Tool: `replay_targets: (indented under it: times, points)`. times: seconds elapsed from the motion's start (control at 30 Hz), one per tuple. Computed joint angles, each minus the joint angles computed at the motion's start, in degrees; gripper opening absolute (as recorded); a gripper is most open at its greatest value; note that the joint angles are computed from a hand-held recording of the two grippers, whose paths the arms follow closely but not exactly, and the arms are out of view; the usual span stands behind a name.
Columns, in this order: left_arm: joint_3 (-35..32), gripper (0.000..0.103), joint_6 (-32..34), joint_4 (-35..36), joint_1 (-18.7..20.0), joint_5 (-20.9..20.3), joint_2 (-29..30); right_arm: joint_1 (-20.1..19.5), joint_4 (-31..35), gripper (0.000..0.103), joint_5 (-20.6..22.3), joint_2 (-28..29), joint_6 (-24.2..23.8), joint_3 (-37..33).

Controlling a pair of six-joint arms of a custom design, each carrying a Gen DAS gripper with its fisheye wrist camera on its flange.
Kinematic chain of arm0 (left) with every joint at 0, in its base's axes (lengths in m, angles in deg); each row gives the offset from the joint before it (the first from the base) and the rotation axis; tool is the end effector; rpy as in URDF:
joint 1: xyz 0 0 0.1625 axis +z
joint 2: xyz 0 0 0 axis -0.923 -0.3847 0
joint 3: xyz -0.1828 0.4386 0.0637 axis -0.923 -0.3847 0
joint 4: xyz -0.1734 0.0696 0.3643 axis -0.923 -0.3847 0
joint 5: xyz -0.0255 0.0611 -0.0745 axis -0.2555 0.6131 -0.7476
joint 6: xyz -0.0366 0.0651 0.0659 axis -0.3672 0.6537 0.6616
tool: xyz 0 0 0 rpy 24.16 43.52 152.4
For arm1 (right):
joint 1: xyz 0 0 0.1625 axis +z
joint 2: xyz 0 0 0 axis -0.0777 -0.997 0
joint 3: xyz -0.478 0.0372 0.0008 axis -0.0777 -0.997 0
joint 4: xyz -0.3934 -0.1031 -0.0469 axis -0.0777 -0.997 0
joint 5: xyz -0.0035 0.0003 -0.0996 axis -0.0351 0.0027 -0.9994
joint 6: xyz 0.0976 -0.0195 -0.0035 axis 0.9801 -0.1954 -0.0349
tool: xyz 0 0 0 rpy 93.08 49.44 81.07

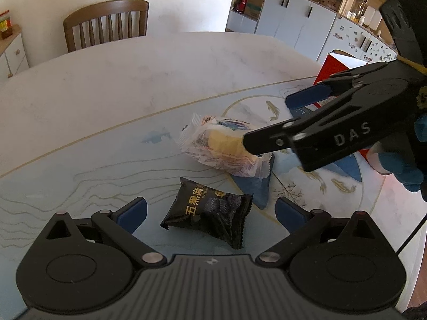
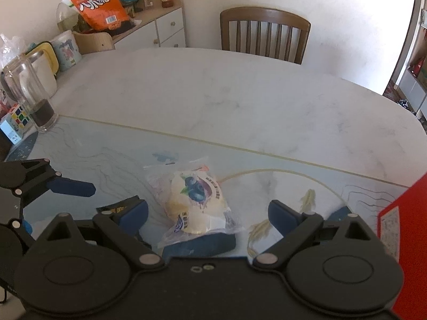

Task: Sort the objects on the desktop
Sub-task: 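Move the left tool toward the black snack packet while the right tool approaches the bun bag, then close the left tool on the black snack packet while the right tool grasps the bun bag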

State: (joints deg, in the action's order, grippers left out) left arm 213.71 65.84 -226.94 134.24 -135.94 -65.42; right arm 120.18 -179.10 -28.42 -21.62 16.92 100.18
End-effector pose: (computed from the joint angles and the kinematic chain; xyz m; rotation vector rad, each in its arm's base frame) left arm 0.0448 -0.3942 0.2258 0.3370 2.4322 -0.7986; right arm 0.3446 -0.4923 -0.1147 1.2794 -2.4246 0.2709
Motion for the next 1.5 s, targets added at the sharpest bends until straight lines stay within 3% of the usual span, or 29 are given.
replay_targets:
  times: [0.23, 0.57, 0.67, 0.73, 0.87, 0.93, 1.5]
  points:
    - [-0.9, 0.103, 2.4, -2.7, 2.8, -2.2, 1.7, -0.3, 2.0, 0.095, -0.4, 1.8, -0.6, -2.3]
    - [-0.4, 0.101, 7.7, -7.8, 2.8, -2.5, 4.4, -0.2, 4.3, 0.084, -1.2, 3.6, -2.4, -4.5]
    - [-0.5, 0.095, 8.0, -7.6, 2.6, -2.4, 4.6, -0.2, 4.5, 0.083, -1.2, 3.8, -2.8, -4.8]
    - [-0.6, 0.084, 7.9, -7.1, 2.6, -2.6, 4.6, -0.2, 4.8, 0.081, -1.1, 3.8, -3.1, -4.9]
    - [-0.7, 0.08, 7.3, -6.6, 2.7, -3.0, 4.4, -0.2, 5.2, 0.077, -1.0, 3.9, -3.1, -5.1]
    - [-0.7, 0.074, 7.0, -5.9, 2.8, -3.5, 4.0, -0.2, 5.3, 0.075, -1.1, 3.9, -3.1, -5.0]
    - [-0.4, 0.06, 5.8, -6.1, 2.6, -2.5, 3.8, -0.1, 6.0, 0.057, -1.6, 3.8, -2.8, -4.8]
